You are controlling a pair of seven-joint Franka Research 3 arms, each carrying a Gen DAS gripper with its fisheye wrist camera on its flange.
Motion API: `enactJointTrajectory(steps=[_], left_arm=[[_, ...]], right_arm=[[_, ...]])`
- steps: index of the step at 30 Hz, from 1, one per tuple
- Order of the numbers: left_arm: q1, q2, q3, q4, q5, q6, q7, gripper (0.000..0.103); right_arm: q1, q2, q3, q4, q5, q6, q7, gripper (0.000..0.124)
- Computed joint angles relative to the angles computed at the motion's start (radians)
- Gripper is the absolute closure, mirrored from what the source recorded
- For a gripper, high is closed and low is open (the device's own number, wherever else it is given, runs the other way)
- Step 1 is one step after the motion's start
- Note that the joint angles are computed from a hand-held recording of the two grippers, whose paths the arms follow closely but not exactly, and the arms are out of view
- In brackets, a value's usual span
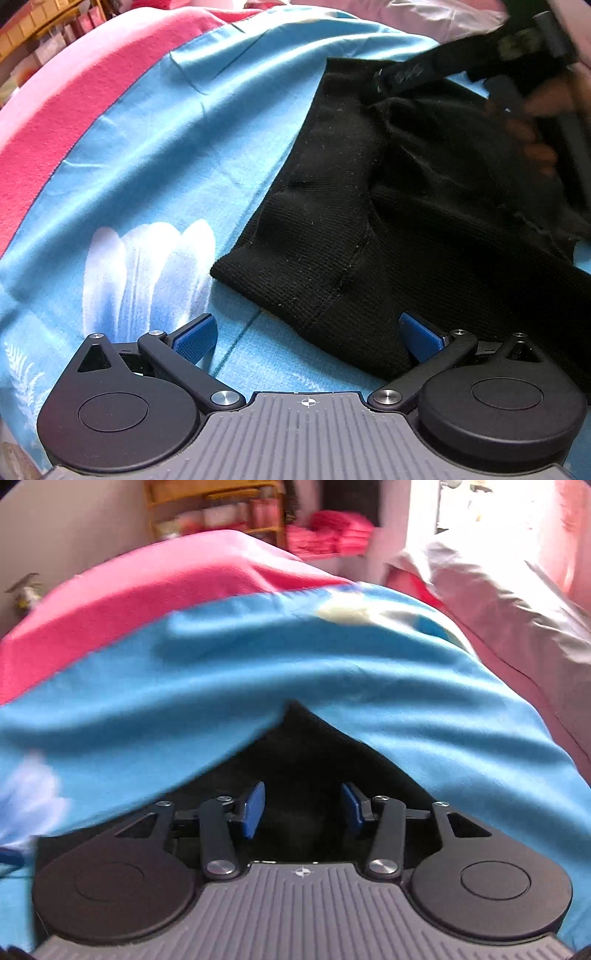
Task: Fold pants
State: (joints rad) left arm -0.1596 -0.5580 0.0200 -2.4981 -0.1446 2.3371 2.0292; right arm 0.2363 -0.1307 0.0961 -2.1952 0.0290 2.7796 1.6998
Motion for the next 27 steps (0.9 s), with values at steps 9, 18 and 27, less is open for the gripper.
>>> enactJointTrajectory(steps=[9,18,27], left_arm=[[0.005,0.022,-0.023,0.022,0.030,-0.012,-0.041,0.000],[-0.020,0.037,0.018,0.107,-0.057,-0.085,0.019,0.000],[-0.058,0.224,-0.094,0.197,-0.031,0.113,0.060,0.000]], right_arm=[[-0.005,0.099,0.010,0.054,-0.300,0.058,0.297,0.047],[-0.136,-0.248,0.119,-0.225,-0.446,-0.126,0.647,0.049],[-0.225,-0.359,0.130,-0.262,-0.438,-0.104,0.794,0.045]])
